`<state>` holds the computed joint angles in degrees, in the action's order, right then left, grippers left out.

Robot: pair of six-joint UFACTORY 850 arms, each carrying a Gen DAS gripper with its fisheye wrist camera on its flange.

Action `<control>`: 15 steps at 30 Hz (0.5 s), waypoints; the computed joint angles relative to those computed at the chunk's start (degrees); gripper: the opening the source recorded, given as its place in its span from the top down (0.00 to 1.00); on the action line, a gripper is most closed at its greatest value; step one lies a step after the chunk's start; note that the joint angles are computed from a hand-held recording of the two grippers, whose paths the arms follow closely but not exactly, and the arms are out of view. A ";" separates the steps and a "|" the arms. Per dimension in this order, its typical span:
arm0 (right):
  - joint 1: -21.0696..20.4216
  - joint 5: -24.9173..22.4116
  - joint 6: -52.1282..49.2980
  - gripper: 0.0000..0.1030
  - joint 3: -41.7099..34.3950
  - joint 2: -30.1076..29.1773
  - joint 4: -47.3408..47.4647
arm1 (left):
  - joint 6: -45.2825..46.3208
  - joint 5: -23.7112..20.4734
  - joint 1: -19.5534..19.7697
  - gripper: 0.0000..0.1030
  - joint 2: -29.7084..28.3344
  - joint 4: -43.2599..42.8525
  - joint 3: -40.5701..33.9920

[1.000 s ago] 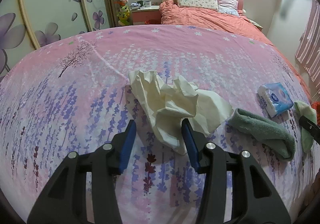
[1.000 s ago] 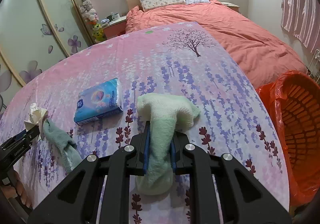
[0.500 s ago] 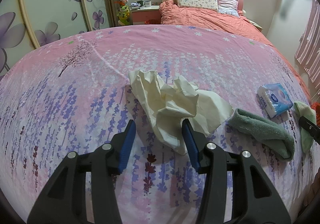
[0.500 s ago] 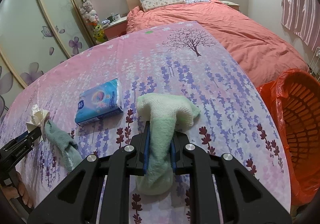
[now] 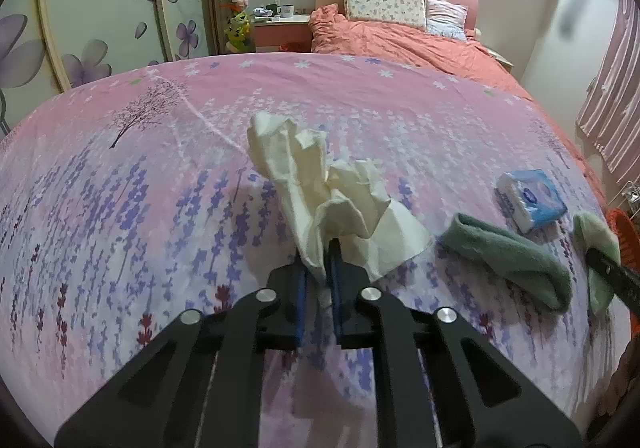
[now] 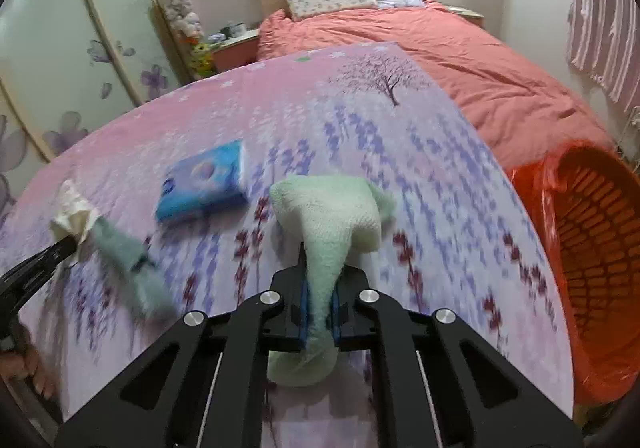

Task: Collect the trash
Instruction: 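Grasp the white crumpled bag with the left tool while the right tool holds the towel, then carry the towel and white bag over the orange basket and open both tools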

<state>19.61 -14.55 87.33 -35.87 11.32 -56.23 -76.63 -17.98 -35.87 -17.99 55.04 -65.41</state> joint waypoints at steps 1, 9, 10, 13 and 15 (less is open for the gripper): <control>0.01 0.09 -0.02 0.93 0.74 0.92 0.17 | -1.51 -0.03 -0.22 0.92 0.43 1.61 0.54; 0.84 -3.57 6.16 0.94 4.43 10.48 -6.78 | -11.70 0.70 -2.88 0.93 5.58 12.62 3.61; 1.11 -4.43 6.98 0.94 4.61 11.57 -7.89 | -12.39 0.57 -3.24 0.93 6.01 13.44 3.68; 1.19 -6.11 7.76 0.94 5.10 14.51 -9.43 | -13.34 0.03 -4.85 0.93 7.54 15.01 3.56; 1.21 -7.09 8.00 0.94 5.66 16.62 -9.56 | -13.13 -0.59 -6.25 0.93 8.16 15.36 3.12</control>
